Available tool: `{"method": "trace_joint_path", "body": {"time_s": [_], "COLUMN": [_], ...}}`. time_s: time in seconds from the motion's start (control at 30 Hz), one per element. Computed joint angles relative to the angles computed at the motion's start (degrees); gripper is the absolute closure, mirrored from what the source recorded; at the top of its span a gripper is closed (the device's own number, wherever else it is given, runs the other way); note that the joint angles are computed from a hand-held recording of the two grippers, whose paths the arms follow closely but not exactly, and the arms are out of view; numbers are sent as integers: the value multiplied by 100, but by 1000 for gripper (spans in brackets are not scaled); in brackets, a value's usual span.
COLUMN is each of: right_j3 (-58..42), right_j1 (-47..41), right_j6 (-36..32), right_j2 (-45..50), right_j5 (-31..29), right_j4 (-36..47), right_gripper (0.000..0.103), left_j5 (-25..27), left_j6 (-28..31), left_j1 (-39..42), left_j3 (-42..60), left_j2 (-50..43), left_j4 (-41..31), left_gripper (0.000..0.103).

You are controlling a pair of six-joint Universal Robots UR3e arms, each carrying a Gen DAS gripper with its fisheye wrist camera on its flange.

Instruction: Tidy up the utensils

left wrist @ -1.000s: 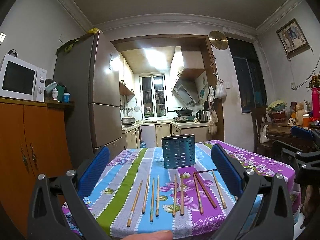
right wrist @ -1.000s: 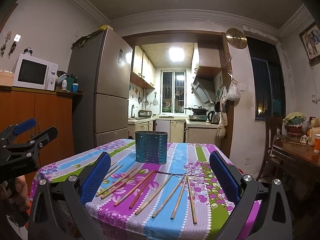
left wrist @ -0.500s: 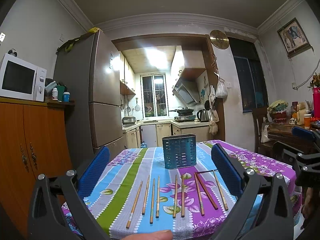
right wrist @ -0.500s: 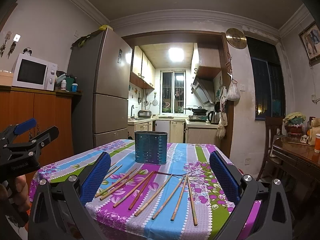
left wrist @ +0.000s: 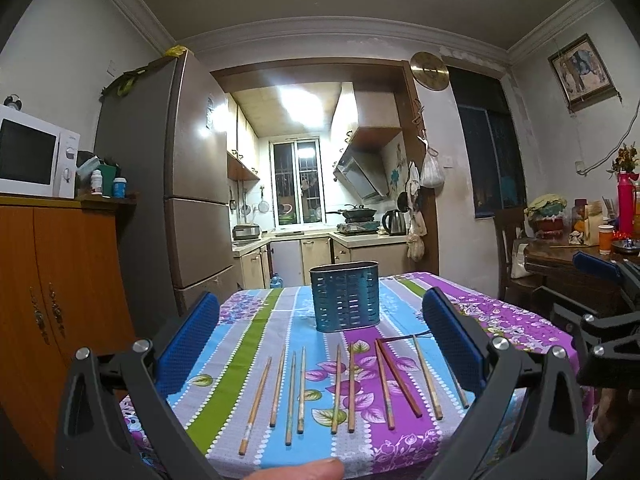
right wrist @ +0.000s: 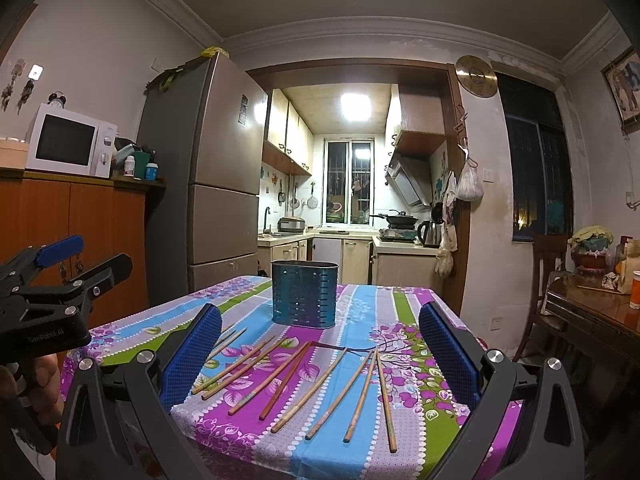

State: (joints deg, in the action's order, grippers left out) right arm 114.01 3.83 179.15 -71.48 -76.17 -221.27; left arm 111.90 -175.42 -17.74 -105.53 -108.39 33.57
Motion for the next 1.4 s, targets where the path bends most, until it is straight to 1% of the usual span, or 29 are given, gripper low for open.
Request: {"method": "trace_joint_path", "body": {"time_s": [0.43,0.8,1.1,1.23,1.4], "right_j3": [-77,-81,-131,-135,-166], "right_j1": [-10,-145,-124,-93,-66], "right_j6": [-64,-93,-127,-155,-170], "right_j2": [-71,-226,-219,-213,-187], "right_j5": [-24,98,101,69,44], "right_j4": [126,313,400,419,444], "right_gripper": [5,5,5,5,5], "left_j5": [-27,21,135,56,52], "left_j6": [-94,-51,35,-129,-194], "left_j1": [-17,-155,-199,-133,-103], "left_j3": [165,532,643,661,631], "left_j2": [44,-135,-254,-195,-159], "left_j4": [-190,-361,-380,-690,-746], "left_gripper": [5,5,5,5,5]}}
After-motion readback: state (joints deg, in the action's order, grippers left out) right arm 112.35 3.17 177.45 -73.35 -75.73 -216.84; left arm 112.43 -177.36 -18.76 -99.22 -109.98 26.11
